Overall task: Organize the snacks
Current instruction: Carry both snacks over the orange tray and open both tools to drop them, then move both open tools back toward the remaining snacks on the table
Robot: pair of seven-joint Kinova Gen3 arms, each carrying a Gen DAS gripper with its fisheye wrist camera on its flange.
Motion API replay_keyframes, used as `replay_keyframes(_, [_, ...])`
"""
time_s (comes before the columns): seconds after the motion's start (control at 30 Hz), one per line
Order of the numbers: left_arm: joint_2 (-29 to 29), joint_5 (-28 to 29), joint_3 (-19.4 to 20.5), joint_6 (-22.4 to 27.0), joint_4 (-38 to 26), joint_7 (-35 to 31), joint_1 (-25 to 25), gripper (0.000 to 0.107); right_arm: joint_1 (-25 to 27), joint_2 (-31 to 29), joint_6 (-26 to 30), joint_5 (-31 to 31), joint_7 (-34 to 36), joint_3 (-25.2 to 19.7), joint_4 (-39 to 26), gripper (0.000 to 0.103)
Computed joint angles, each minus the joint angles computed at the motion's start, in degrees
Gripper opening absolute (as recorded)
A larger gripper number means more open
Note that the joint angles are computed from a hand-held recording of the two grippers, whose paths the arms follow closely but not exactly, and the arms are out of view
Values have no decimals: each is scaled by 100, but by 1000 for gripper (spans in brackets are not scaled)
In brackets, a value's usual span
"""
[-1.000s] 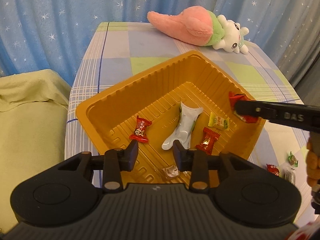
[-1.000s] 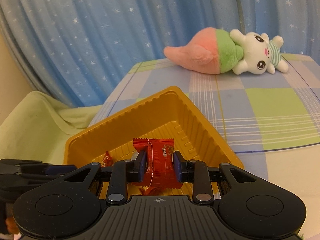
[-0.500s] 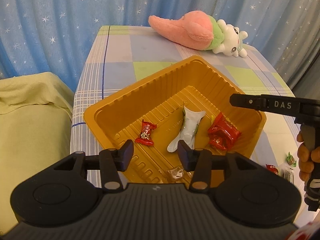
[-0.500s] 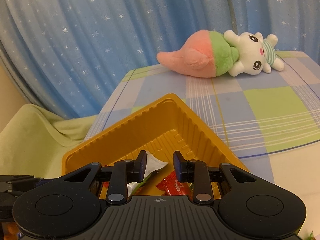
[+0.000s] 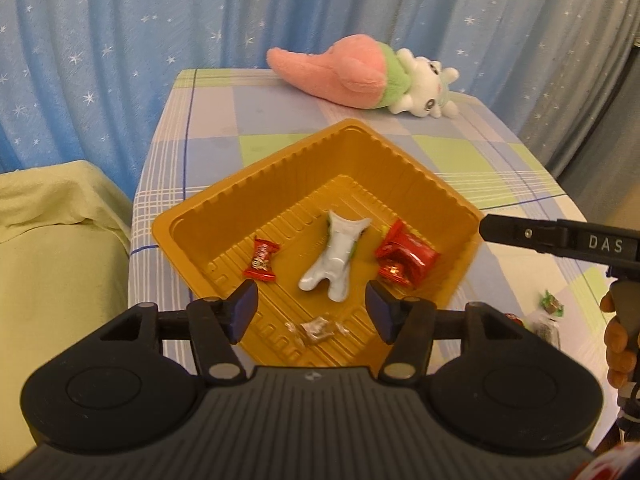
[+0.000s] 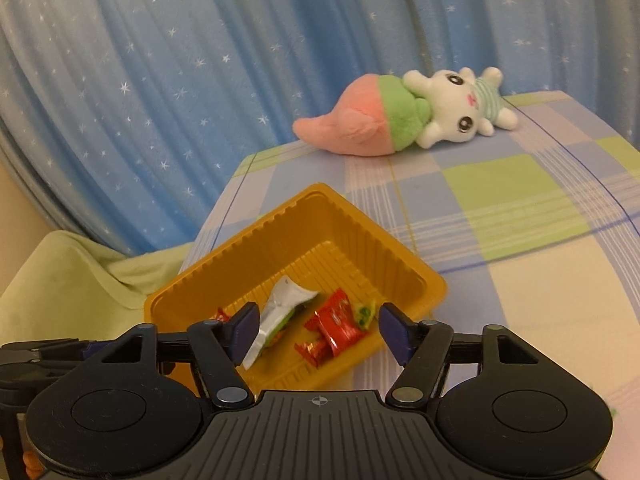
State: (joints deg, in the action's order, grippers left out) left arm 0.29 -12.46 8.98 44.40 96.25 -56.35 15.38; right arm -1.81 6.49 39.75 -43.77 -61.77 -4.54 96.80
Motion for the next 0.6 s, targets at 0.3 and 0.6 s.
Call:
replay_keyframes(0.3, [-341,-231,279,13,157,328,160,65,117,-608,345,-145,162,354,489,75])
replay_keyframes(0.6, [-541,-1097,855,471,181,1666,416,70,267,-1007,961,-455,850,894,794,80])
